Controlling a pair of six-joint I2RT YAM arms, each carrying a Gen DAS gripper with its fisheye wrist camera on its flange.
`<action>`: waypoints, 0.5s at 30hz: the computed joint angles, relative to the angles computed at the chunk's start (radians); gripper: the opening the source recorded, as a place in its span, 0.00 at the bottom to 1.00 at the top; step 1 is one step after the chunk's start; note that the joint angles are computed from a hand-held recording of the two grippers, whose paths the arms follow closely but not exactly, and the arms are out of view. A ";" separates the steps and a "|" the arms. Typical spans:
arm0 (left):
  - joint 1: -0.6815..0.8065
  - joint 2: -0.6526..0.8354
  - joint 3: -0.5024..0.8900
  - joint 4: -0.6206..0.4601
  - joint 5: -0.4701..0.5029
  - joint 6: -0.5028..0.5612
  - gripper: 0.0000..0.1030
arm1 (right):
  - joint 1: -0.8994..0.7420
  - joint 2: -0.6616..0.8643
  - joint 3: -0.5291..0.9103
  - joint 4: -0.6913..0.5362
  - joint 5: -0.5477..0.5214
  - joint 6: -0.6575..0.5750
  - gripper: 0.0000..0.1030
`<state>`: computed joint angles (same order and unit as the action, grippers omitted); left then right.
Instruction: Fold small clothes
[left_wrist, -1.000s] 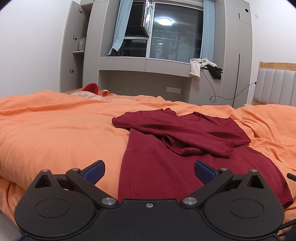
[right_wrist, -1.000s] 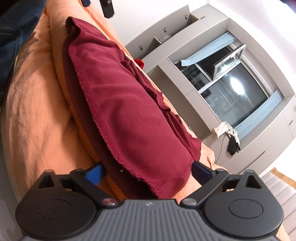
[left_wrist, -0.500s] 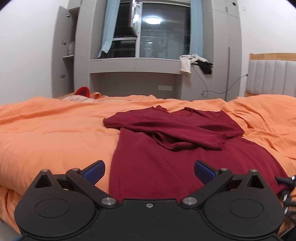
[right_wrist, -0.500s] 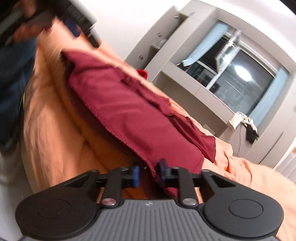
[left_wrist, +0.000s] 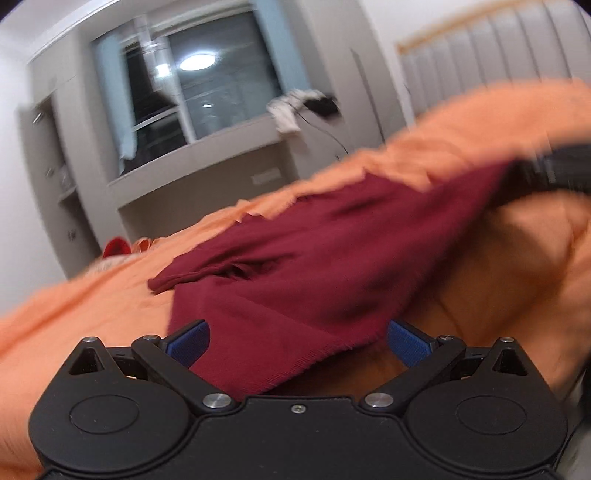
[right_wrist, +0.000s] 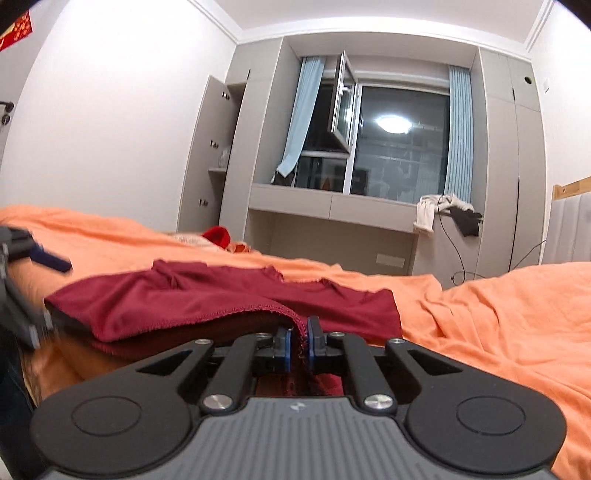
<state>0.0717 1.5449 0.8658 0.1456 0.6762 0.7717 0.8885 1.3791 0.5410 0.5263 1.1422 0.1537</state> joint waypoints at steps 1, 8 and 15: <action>-0.025 -0.002 -0.017 0.009 -0.035 0.041 0.99 | -0.001 -0.001 -0.002 0.022 0.000 -0.013 0.09; -0.142 0.015 -0.126 0.243 -0.269 0.066 0.97 | -0.002 0.007 -0.021 0.138 0.012 -0.083 0.09; -0.148 0.007 -0.179 0.396 -0.349 -0.001 0.74 | 0.033 0.038 -0.033 0.242 0.082 -0.167 0.09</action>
